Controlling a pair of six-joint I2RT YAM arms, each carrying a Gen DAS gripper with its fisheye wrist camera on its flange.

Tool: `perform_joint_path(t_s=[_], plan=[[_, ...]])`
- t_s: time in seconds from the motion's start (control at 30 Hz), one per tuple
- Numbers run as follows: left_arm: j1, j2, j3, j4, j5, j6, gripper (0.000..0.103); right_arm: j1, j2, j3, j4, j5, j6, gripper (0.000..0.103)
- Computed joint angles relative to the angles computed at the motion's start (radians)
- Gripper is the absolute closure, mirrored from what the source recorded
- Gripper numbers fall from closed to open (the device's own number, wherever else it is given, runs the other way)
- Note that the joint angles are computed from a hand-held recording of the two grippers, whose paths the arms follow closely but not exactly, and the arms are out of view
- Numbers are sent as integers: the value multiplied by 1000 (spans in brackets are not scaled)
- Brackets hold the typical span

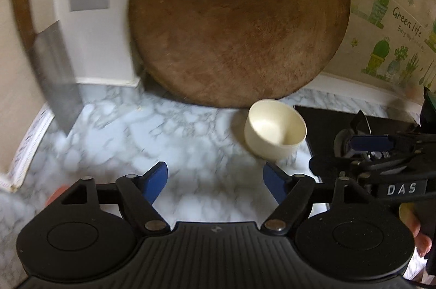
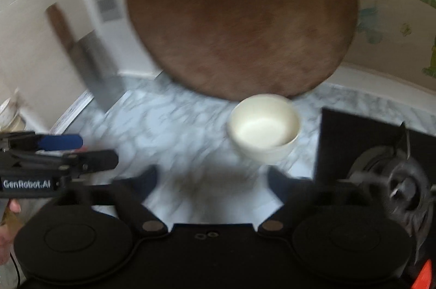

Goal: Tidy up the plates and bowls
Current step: 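Move both grippers to the rim of the cream bowl by the stove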

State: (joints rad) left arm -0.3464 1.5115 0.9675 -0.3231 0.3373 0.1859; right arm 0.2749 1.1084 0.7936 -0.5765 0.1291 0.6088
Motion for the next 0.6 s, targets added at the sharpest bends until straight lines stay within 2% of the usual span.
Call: perform_joint_path(t_s=[0.13,0.33,0.6], plan=[[-68,105,75,44,-36,-81,26,-137,47,4,43,-64,-111,2],[-153,246,175,80,-80,-137,26,-402,229,47,115,-245,-189,2],[-230,405,282,116,-154,-174,26,-497,439,113,165,-322,-220,9]])
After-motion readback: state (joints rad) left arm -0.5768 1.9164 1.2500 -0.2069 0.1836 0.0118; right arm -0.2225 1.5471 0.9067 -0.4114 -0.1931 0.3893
